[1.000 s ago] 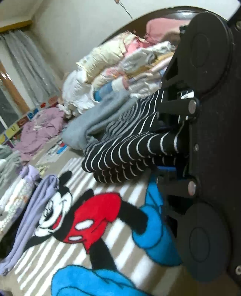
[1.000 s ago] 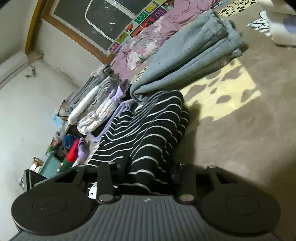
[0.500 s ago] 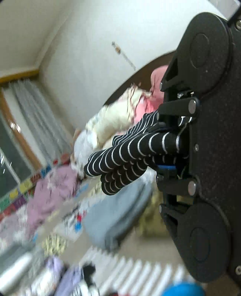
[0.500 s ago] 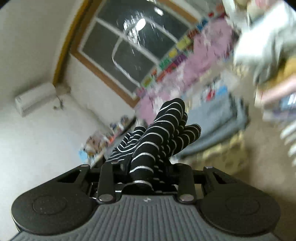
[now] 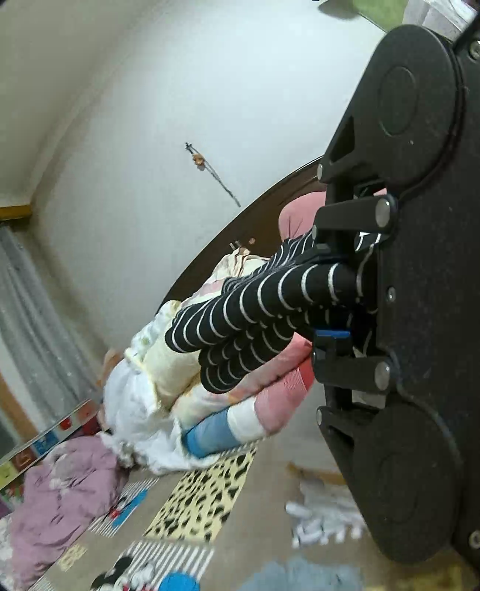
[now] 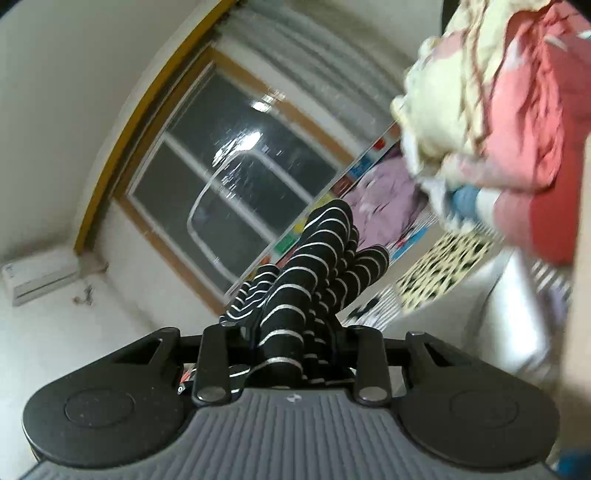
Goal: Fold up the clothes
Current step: 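Pinch the folded shirt with both grippers and lift it off the bed, then carry the folded shirt with both grippers onto the stack of folded clothes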
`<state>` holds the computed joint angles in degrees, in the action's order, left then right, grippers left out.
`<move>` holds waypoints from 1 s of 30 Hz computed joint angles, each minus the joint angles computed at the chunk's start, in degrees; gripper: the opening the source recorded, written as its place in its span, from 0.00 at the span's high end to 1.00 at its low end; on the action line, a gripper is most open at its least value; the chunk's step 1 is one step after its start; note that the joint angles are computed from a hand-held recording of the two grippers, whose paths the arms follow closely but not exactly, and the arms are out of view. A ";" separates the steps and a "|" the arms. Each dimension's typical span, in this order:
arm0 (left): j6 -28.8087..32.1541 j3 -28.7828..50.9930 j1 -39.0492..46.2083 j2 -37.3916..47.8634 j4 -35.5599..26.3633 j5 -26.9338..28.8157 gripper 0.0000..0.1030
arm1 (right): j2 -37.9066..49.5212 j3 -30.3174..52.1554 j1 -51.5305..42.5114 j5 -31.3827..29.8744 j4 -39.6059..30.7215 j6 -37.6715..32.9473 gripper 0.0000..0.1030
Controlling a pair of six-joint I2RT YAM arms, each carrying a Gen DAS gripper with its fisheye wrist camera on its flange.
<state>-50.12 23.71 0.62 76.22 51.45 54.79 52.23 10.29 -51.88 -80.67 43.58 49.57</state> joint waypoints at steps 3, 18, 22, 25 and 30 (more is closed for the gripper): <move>1.70 5.70 -3.24 6.73 -0.47 -1.68 0.72 | 11.97 3.91 0.72 3.78 4.79 -3.04 0.67; 30.15 10.28 -9.89 8.38 -16.96 -20.59 0.54 | 4.65 4.74 17.53 42.11 -21.74 -35.26 0.52; 36.46 9.23 -12.78 6.82 -14.94 -23.04 0.54 | -7.65 -0.12 20.11 49.62 -21.32 -39.69 0.50; 42.51 10.25 -16.18 8.34 -14.48 -25.98 0.54 | -6.66 1.16 25.13 52.93 -19.35 -44.06 0.50; 51.43 12.43 -19.33 15.07 -16.27 -31.29 0.56 | 11.50 9.28 31.82 59.24 -20.13 -41.84 0.51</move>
